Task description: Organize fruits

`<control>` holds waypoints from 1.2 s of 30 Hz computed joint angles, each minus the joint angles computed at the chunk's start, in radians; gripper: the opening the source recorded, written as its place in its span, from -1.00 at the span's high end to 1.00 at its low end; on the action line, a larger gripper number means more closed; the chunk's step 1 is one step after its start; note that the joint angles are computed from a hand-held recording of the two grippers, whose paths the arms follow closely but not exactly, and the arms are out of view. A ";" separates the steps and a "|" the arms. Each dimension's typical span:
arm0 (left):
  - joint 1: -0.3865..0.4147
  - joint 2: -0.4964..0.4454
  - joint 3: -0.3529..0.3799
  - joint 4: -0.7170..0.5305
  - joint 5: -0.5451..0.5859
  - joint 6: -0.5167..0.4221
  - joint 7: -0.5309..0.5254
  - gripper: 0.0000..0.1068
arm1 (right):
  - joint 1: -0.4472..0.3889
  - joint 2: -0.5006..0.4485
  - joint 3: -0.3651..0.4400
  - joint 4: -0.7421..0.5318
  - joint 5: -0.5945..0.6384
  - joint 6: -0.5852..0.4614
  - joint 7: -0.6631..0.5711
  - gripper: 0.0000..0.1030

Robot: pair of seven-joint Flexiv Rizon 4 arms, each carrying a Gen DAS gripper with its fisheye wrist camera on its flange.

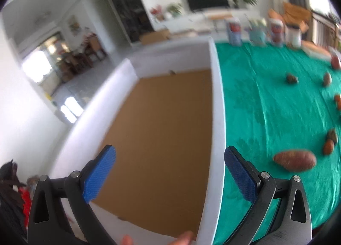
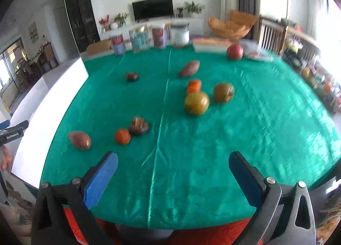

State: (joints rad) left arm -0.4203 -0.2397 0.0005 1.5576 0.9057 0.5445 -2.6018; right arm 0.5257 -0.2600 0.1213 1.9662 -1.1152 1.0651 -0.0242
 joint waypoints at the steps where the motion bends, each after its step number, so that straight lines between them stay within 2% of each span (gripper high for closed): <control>1: -0.028 0.017 0.001 -0.006 0.049 -0.025 -0.051 -0.90 | 0.013 0.026 -0.010 0.009 -0.056 -0.039 0.035 -1.00; 3: -0.063 0.054 -0.015 -0.004 0.116 -0.037 -0.122 -0.91 | 0.024 0.097 -0.014 0.047 -0.223 -0.141 0.181 -1.00; 5: -0.060 0.089 -0.039 0.028 0.118 0.056 -0.158 -0.91 | 0.009 0.151 0.006 0.089 -0.368 -0.202 0.359 -1.00; 6: -0.053 0.098 -0.052 0.050 0.100 0.130 -0.172 -0.91 | -0.002 0.161 0.013 0.102 -0.387 -0.191 0.409 -1.00; 7: -0.041 0.097 -0.063 0.070 0.061 0.204 -0.169 -0.91 | -0.025 0.153 0.027 0.103 -0.341 -0.139 0.394 -1.00; 8: -0.021 0.080 -0.076 0.094 -0.018 0.301 -0.128 -0.91 | -0.058 0.118 0.051 0.096 -0.230 -0.043 0.314 -1.00; 9: -0.005 0.059 -0.086 0.111 -0.098 0.358 -0.065 -0.91 | -0.066 0.089 0.074 0.089 -0.106 -0.013 0.227 -0.99; 10: 0.003 0.026 -0.100 0.117 -0.186 0.383 0.004 -0.91 | -0.056 0.078 0.090 0.089 -0.044 -0.043 0.205 -0.99; 12: -0.015 -0.032 -0.106 0.108 -0.268 0.356 0.057 -0.90 | -0.009 0.104 0.069 0.113 -0.096 -0.102 0.293 -1.00; 15: -0.067 -0.070 -0.079 0.084 -0.281 0.311 0.044 -0.90 | 0.009 0.141 0.074 0.132 -0.243 -0.191 0.372 -1.00; 16: -0.079 -0.074 -0.070 0.076 -0.286 0.307 0.051 -0.90 | 0.002 0.142 0.074 0.132 -0.276 -0.182 0.371 -1.00; 19: -0.128 -0.062 -0.033 0.056 -0.237 0.284 0.029 -0.91 | -0.032 0.116 0.067 0.135 -0.313 -0.067 0.378 -1.00; 24: -0.150 -0.048 -0.018 0.071 -0.189 0.261 -0.014 -0.91 | -0.061 0.117 0.053 0.123 -0.563 -0.011 0.495 -1.00; 30: -0.160 -0.083 -0.018 0.032 -0.169 0.176 -0.024 -0.91 | -0.059 0.084 0.065 0.094 -0.507 -0.006 0.424 -1.00; 36: -0.142 -0.105 -0.024 0.035 -0.214 0.194 0.011 -0.91 | -0.067 0.030 0.044 0.059 -0.388 0.069 0.333 -1.00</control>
State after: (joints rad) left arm -0.5619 -0.3447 -0.0238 1.5925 0.6914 0.7387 -2.5905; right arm 0.4589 -0.2301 0.1655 2.0247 -1.5036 1.1341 0.3088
